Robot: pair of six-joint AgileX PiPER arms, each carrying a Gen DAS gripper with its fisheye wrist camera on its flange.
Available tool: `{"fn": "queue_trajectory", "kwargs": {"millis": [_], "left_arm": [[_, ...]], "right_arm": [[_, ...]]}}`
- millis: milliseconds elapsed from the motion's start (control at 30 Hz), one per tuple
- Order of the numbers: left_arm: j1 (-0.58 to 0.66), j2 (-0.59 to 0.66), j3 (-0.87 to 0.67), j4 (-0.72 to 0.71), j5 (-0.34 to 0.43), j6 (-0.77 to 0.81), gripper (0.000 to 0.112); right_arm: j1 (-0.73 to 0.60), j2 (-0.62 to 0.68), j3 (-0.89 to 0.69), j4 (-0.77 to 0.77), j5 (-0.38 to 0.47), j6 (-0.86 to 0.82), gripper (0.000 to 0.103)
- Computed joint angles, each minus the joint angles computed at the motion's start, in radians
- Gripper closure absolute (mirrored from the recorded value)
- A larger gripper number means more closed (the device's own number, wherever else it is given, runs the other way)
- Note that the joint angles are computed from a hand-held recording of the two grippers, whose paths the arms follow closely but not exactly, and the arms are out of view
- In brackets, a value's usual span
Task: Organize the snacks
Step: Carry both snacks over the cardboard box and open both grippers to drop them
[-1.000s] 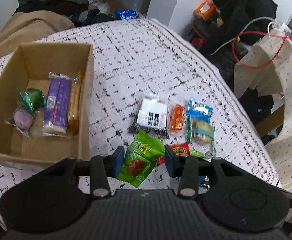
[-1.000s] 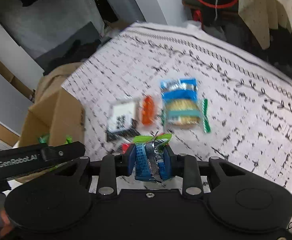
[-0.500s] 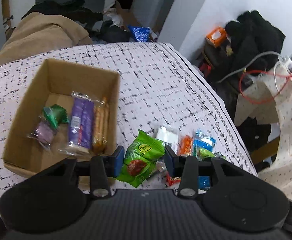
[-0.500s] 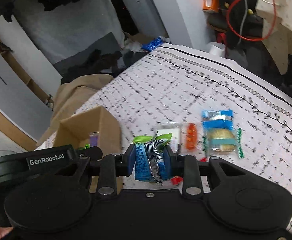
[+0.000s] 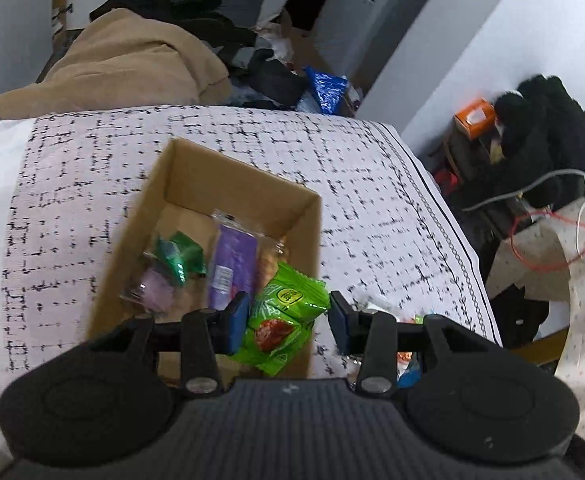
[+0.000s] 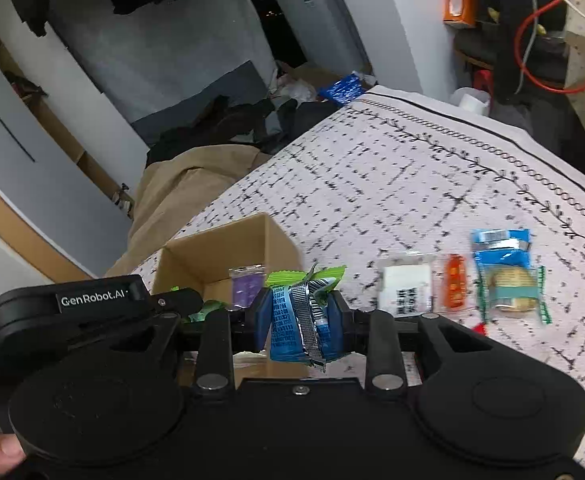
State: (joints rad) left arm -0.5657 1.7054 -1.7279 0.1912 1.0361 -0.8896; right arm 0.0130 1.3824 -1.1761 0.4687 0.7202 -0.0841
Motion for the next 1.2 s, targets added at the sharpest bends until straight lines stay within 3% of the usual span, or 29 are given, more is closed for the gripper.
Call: {"fn": "queue_trajectory", "kwargs": {"millis": [467, 867, 1033, 1200], "left_arm": [[0.095, -0.049, 0.041, -0.044, 0.007, 0.018, 0.070], [0.127, -0.040, 0.043, 0.004, 0.040, -0.048, 0.066], [0.134, -0.035, 0.038, -0.012, 0.042, -0.048, 0.059], [0.126, -0.029, 0.028, 0.007, 0.063, -0.070, 0.040]], "right_arm": [[0.132, 0.080, -0.063, -0.001, -0.033, 0.068, 0.074], [0.185, 0.132, -0.089, -0.006, -0.040, 0.095, 0.073], [0.185, 0.126, -0.093, -0.025, -0.031, 0.111, 0.070], [0.175, 0.104, -0.081, -0.060, -0.029, 0.128, 0.055]]}}
